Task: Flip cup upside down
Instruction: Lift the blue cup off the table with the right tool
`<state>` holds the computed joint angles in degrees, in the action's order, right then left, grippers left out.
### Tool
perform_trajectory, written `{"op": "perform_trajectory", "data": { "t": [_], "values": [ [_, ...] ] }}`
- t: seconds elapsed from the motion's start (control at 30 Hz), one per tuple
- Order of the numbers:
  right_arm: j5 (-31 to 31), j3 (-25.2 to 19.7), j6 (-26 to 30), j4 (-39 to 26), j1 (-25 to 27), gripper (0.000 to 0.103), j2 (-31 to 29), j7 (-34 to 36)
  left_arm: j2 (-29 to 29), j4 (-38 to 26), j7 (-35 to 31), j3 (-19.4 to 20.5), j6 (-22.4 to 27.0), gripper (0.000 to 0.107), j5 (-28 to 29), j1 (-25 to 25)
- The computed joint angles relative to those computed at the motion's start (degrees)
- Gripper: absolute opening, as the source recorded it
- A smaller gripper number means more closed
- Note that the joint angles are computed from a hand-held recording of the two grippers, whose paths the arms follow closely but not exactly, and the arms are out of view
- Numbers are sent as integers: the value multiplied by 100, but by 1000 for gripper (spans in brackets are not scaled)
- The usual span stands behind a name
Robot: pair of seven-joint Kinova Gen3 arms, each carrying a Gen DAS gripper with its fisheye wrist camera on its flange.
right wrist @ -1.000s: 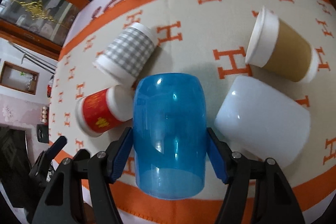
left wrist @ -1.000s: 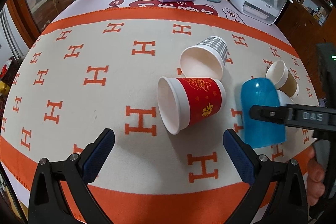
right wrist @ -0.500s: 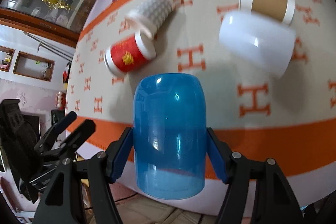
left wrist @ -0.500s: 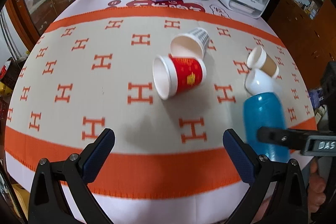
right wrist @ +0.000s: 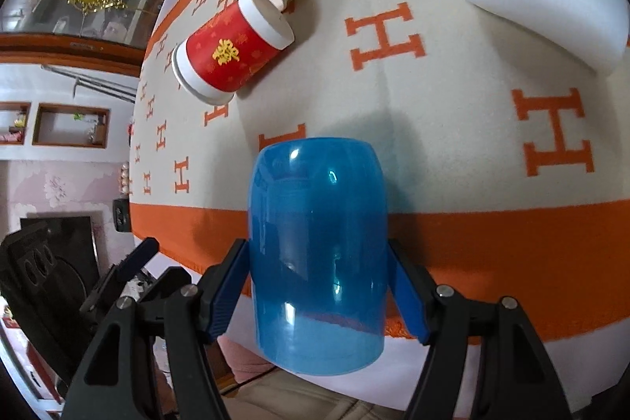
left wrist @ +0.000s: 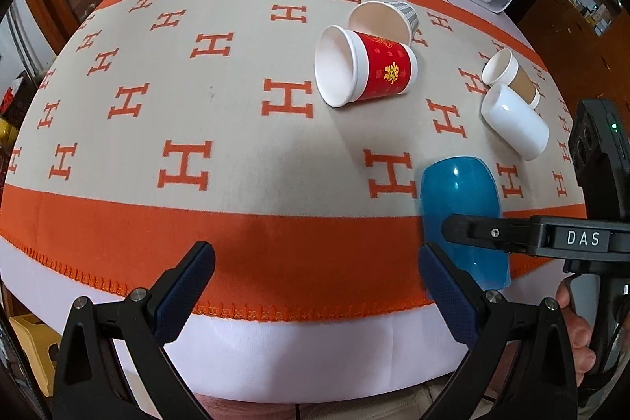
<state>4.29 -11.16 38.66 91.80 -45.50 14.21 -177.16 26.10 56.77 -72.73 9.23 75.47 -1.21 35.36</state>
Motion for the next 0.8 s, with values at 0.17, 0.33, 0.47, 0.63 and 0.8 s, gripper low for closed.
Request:
{"op": "perform_trajectory", "data": {
  "t": [0.17,0.33,0.47,0.63,0.8],
  "values": [
    [-58,-4,-300,284,47,74,-142,-80,77,-140,-52,29,33,102,38,20],
    [-42,-34,-568,518,76,74,-290,-170,129,-259,-143,36,74,102,71,64],
    [99,-49,-568,572,51,76,-380,-283,158,-345,-184,27,103,102,82,97],
    [120,-110,-572,581,79,76,-423,-240,192,-434,-217,26,157,102,118,108],
    [626,-78,-292,494,-159,76,-531,-651,263,-605,-281,55,284,102,219,99]
  ]
}}
